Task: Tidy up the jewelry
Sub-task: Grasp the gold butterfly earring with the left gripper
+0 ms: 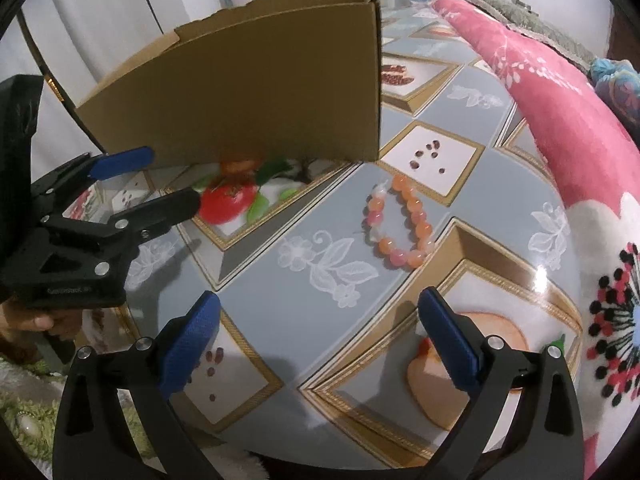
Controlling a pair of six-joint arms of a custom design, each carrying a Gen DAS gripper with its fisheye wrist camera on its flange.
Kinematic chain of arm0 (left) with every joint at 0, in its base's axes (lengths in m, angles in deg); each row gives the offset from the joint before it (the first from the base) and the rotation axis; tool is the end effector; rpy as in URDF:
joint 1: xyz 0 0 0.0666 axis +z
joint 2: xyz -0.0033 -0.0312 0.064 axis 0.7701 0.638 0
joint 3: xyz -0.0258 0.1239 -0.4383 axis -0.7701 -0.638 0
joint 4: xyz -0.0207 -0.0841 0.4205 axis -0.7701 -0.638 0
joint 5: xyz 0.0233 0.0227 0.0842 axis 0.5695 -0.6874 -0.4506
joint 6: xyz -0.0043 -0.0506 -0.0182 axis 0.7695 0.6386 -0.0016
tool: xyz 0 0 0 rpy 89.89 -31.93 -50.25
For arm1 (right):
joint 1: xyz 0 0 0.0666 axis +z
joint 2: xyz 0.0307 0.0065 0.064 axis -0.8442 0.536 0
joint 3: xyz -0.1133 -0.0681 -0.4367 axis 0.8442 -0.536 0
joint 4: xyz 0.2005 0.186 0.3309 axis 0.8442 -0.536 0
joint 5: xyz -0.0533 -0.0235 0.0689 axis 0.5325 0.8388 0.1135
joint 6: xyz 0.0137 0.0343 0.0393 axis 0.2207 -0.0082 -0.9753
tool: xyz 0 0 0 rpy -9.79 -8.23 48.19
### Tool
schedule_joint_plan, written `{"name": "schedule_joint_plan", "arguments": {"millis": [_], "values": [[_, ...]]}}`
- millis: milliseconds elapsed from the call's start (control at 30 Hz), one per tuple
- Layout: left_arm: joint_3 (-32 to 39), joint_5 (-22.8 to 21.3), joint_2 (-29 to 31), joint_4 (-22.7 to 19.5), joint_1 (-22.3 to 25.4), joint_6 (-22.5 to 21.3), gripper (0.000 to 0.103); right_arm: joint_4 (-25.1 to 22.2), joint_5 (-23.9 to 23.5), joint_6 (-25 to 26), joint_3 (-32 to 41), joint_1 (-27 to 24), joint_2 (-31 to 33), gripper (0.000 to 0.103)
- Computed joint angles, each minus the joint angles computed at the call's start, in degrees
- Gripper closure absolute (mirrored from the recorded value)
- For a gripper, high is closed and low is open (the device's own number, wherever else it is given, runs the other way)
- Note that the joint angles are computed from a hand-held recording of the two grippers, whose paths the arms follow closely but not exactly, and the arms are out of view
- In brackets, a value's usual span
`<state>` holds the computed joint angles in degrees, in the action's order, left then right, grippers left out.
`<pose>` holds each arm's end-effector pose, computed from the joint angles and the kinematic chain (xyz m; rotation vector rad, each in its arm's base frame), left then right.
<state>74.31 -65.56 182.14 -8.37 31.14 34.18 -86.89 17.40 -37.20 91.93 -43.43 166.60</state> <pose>0.5601 -0.2113 0.3015 1.0715 2.1963 -0.4871 0.4575 0.1109 0.3160 0.3514 2.6720 0.0724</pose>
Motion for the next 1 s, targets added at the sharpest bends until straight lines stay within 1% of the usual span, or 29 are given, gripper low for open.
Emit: {"name": "schedule_joint_plan", "arguments": {"millis": [33, 67, 100, 133, 167, 233, 300, 400, 467, 500, 733, 800, 833, 1000], "values": [[0.22, 0.88, 0.22, -0.60, -0.12, -0.21, 0.033, 0.08, 0.19, 0.06, -0.07, -0.07, -0.05, 0.006], [0.37, 1.76, 0.47, -1.10, -0.22, -0.38, 0.036, 0.27, 0.12, 0.17, -0.17, -0.27, -0.08, 0.006], [0.53, 2.65, 0.79, -1.73, -0.38, -0.95, 0.044, 0.57, -0.16, 0.12, -0.36, -0.49, -0.16, 0.006], [0.87, 2.74, 1.14, -2.25, -0.43, -1.45, 0.052, 0.83, -0.27, -0.10, -0.56, -0.55, -0.32, 0.006], [1.19, 2.49, 1.49, -2.95, -0.67, -1.96, 0.055, 1.12, -0.37, -0.36, -0.73, -0.70, -0.43, 0.006], [2.59, 2.53, 2.69, -4.01, -0.71, -2.38, 0.068, 1.68, -0.69, -1.02, -1.10, -1.00, -0.68, 0.007], [4.10, 2.77, 3.59, -5.60, -0.93, -2.56, 0.073, 2.18, -1.30, -1.64, -1.39, -1.34, -0.78, 0.006], [4.88, 0.96, 4.37, -6.42, -1.54, -3.48, 0.082, 2.92, -2.04, -2.24, -1.74, -1.86, -0.75, 0.006], [5.45, -0.23, 4.94, -6.96, -1.92, -3.78, 0.084, 3.20, -2.03, -2.45, -1.85, -1.86, -0.78, 0.007], [5.29, -0.81, 4.99, -6.27, -2.14, -3.72, 0.086, 3.28, -1.93, -2.45, -1.84, -1.83, -0.76, 0.007], [5.51, -3.53, 5.08, -5.74, -2.87, -4.69, 0.090, 3.56, -1.82, -2.45, -1.81, -1.79, -0.68, 0.007], [5.53, -4.27, 4.90, -6.00, -2.92, -5.63, 0.091, 3.66, -1.87, -2.65, -1.83, -1.78, -0.70, 0.007], [5.63, -4.12, 4.87, -6.25, -2.82, -5.94, 0.097, 3.68, -1.87, -2.75, -1.82, -1.76, -0.73, 0.007], [5.05, -4.95, 4.55, -5.16, -3.45, -6.51, 0.096, 3.70, -1.85, -2.89, -1.85, -1.86, -0.88, 0.007]]}}
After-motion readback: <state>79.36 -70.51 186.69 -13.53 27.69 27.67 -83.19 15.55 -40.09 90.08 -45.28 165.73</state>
